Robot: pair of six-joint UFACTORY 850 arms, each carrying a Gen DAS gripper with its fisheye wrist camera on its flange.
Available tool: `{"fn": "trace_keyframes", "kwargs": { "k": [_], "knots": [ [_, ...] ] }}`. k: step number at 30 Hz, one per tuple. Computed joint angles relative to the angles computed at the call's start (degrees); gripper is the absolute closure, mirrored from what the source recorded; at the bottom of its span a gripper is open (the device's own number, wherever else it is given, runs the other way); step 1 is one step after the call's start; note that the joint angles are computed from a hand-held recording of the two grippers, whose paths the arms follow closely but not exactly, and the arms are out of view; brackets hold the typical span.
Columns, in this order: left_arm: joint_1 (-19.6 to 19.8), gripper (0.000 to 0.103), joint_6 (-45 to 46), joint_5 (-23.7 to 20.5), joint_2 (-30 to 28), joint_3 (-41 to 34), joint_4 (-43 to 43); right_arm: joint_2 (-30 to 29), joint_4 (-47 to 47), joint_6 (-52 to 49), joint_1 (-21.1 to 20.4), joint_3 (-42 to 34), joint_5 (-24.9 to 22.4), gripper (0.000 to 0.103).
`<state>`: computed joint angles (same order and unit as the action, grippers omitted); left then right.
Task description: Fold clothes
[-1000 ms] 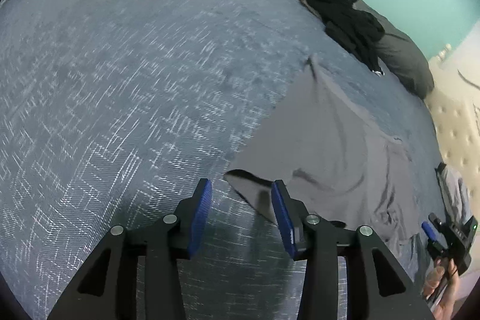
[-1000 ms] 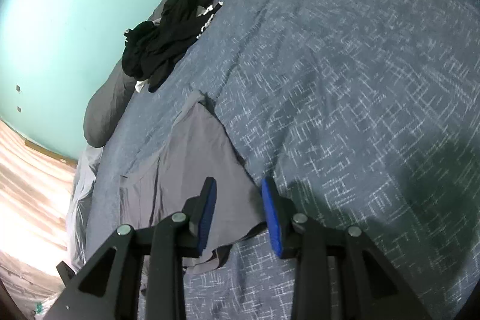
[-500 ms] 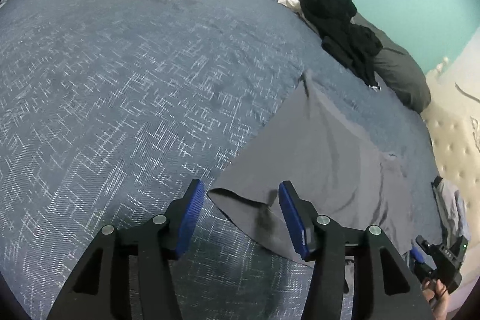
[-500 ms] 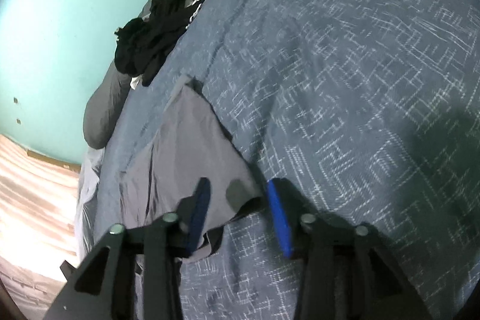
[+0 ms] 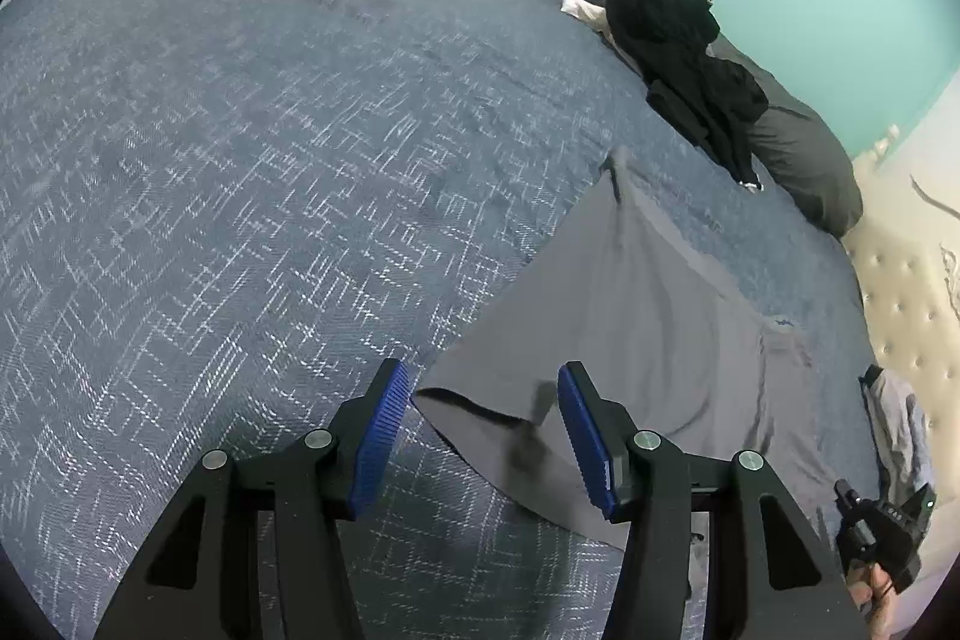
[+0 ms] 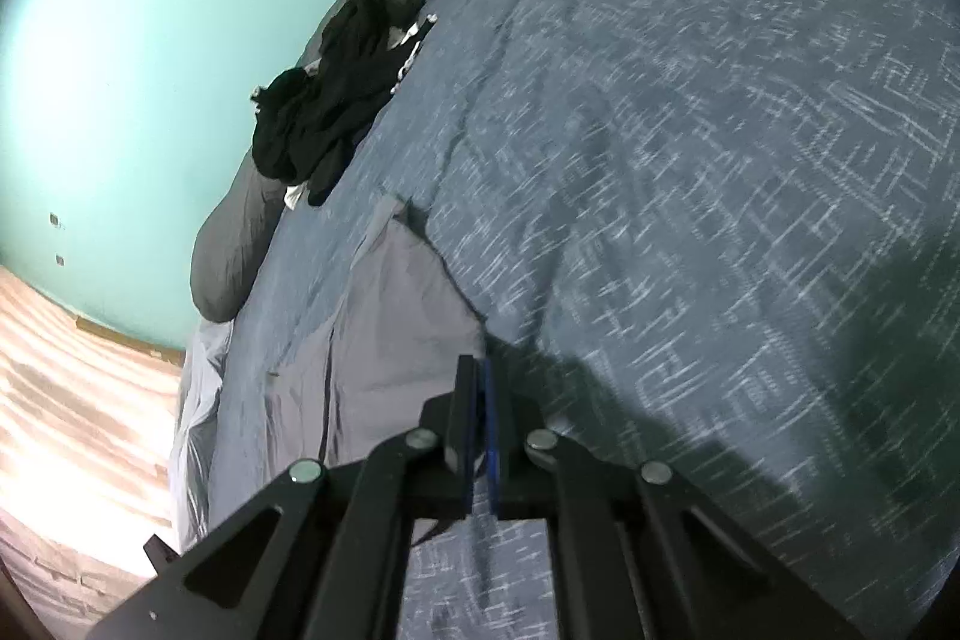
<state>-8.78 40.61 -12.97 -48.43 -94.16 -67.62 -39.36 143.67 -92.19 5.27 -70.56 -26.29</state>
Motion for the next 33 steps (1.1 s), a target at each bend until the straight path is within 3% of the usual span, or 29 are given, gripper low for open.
{"fn": "trace_keyframes", "kwargs": {
  "k": [20,22,24,27,33],
  "knots": [
    [1.75,0.048,2.3,-3.34,-1.03,-0.13,-5.91,-1.6,-1.76,4.03,-1.13,-0.83,0.46,0.101],
    [1.82,0.057,1.54,-3.71,-1.16,-0.35,-4.89,-1.71,-2.16,4.53,-1.09,-1.03,0.53,0.101],
    [1.88,0.081,1.07,-4.35,-1.4,-0.73,-3.91,-1.82,-2.59,5.01,-1.09,-1.26,0.59,0.101],
    [1.77,0.101,0.08,-4.77,-1.62,-1.12,-2.54,-1.77,-2.61,5.04,-1.07,-1.18,0.6,0.101],
    [1.72,0.101,6.23,-1.53,0.24,0.65,-7.9,-1.79,-2.73,5.22,-1.12,-1.3,0.67,0.101]
  ]
}}
